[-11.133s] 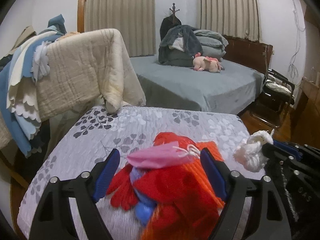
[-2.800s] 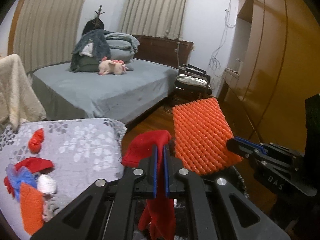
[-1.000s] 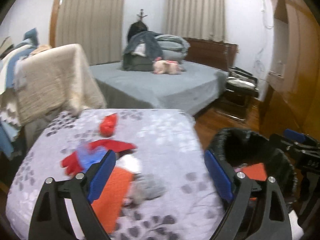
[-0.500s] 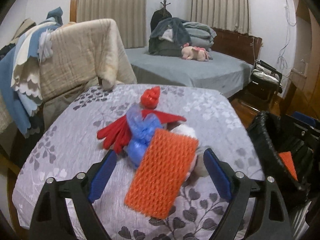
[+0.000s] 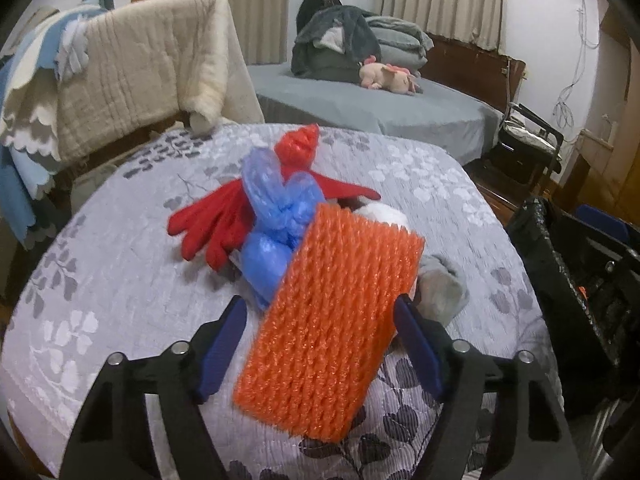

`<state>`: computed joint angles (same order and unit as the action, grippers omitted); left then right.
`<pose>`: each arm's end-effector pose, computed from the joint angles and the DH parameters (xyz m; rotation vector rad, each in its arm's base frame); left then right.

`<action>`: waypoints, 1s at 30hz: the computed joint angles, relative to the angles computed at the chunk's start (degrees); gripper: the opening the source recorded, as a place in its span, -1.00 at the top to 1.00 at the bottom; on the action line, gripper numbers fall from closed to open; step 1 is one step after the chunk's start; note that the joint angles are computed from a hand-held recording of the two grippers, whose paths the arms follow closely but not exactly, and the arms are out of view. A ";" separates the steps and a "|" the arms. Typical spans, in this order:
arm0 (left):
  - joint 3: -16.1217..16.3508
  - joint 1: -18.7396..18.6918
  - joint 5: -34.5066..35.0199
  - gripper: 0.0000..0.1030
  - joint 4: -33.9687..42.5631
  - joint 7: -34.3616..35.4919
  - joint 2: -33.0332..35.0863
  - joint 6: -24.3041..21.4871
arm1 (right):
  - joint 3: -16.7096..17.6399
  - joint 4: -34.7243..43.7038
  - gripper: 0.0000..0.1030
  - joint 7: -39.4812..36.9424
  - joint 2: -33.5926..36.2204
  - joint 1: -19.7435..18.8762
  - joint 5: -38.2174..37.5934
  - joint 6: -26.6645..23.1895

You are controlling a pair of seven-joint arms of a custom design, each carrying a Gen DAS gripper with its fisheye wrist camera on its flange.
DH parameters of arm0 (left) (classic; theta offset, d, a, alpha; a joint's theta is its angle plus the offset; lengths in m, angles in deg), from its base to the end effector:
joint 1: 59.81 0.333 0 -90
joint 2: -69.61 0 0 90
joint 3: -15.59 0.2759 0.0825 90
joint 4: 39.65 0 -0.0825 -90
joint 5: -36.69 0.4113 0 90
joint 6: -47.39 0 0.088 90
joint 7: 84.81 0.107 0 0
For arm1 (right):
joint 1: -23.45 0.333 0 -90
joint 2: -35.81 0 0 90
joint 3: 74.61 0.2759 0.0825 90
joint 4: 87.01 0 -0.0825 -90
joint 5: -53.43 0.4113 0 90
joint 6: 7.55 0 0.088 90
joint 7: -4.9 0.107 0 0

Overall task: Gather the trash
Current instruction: 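Return the left gripper to the pile and grasp the orange mesh sleeve, then grasp the grey sock with the right gripper while the left gripper holds the sleeve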

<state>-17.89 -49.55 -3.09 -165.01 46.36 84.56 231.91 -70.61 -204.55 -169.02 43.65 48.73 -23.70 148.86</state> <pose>0.5761 -0.1742 0.3014 -1.5067 2.1183 -0.9630 0.5196 0.3329 0.3544 -1.6415 1.6900 -0.8073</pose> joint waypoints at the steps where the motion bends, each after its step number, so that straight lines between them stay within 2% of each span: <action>1: -0.48 0.50 -0.11 -0.43 0.14 0.27 0.19 -0.34 | -0.01 0.00 -0.85 -0.20 0.05 -0.03 0.15 0.08; 3: -1.87 1.89 -1.16 -0.43 0.58 1.58 0.68 -1.56 | -0.01 0.45 -0.84 -1.09 0.47 -0.04 0.78 0.16; 5: -1.79 1.74 -2.41 -0.43 0.89 2.76 0.90 -1.97 | -0.07 0.69 -0.84 -1.50 0.73 0.08 1.09 0.17; 7: -1.96 1.78 -4.04 -0.35 1.23 4.30 1.11 -2.56 | -0.15 1.00 -0.85 -2.00 1.03 0.21 1.49 0.18; 12: -3.68 2.90 -10.33 0.23 1.55 11.01 0.28 -4.90 | -0.39 1.12 -0.85 -2.42 1.16 0.48 1.80 0.22; 16: -3.85 2.71 -16.36 0.51 1.40 15.67 -1.41 -5.96 | -0.48 1.65 -0.85 -2.42 1.54 0.75 1.49 0.23; 17: -3.92 2.90 -18.30 0.71 1.40 16.89 -1.99 -6.68 | -0.50 1.72 -0.85 -2.39 1.57 0.82 1.41 0.23; 18: -3.50 2.66 -19.40 0.80 1.42 17.50 -2.45 -7.44 | -0.50 1.81 -0.85 -2.50 1.63 0.87 1.49 0.23; 25: -1.66 1.91 -32.50 0.80 0.79 26.03 -6.78 -9.46 | -0.71 3.21 -0.84 -3.34 3.16 1.29 2.88 1.23; 30: 1.52 -0.40 -38.45 0.80 0.54 29.73 -8.67 -7.49 | -1.18 5.36 -0.84 -5.13 6.04 2.05 5.19 2.25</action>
<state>-16.37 -49.95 -41.55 -164.47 76.09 75.89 224.42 -71.79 -199.19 -174.15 49.69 50.77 -18.51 151.12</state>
